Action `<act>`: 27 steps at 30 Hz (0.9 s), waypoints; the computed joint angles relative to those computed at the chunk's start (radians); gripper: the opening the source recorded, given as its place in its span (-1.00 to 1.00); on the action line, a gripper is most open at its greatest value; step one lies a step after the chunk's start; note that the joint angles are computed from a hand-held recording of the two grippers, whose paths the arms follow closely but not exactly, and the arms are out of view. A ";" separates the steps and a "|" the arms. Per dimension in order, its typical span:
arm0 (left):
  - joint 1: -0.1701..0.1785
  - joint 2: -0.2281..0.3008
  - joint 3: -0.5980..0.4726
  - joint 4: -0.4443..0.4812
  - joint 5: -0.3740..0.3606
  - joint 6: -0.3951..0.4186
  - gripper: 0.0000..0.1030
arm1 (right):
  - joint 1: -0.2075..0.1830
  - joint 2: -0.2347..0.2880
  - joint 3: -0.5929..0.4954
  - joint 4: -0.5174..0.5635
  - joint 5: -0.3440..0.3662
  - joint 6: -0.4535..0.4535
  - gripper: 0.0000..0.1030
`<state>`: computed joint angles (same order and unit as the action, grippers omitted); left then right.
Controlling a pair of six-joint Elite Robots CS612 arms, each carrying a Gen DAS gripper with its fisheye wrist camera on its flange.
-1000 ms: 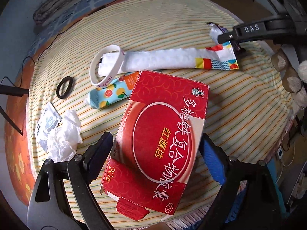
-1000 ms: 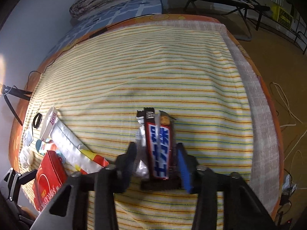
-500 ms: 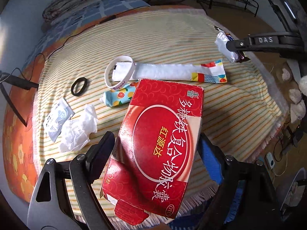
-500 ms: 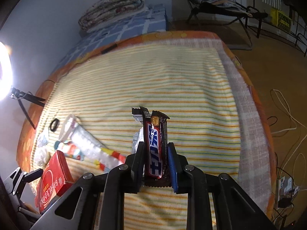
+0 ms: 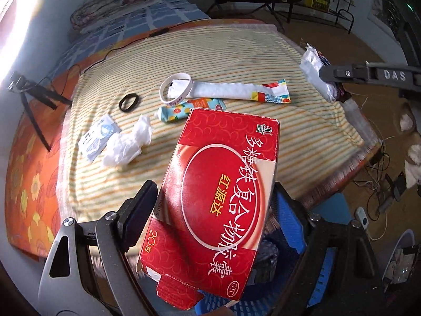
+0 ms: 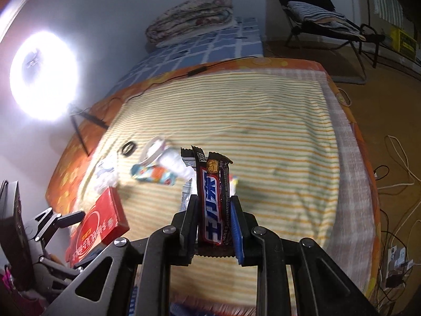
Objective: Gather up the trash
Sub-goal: 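Carry the red box and chocolate bar over the wastebasket and release both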
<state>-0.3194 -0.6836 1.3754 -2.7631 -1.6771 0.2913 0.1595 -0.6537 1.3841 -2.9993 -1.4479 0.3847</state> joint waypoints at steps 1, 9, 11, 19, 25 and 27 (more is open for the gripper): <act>0.002 -0.009 0.018 -0.011 -0.001 -0.005 0.71 | 0.003 -0.006 0.013 -0.009 0.004 -0.004 -0.57; 0.009 -0.058 0.131 -0.072 0.000 -0.039 0.71 | 0.036 -0.053 0.111 -0.056 0.030 -0.043 -0.57; 0.010 -0.069 0.159 -0.085 0.000 -0.051 0.71 | 0.046 -0.062 0.135 -0.066 0.035 -0.050 -0.57; 0.017 -0.087 0.236 -0.077 -0.022 -0.115 0.71 | 0.076 -0.074 0.194 -0.076 0.065 -0.063 -0.57; 0.013 -0.088 0.276 -0.062 -0.015 -0.133 0.71 | 0.096 -0.069 0.214 -0.055 0.077 -0.086 -0.56; 0.012 -0.086 0.285 -0.059 -0.016 -0.141 0.71 | 0.101 -0.065 0.216 -0.047 0.078 -0.091 -0.55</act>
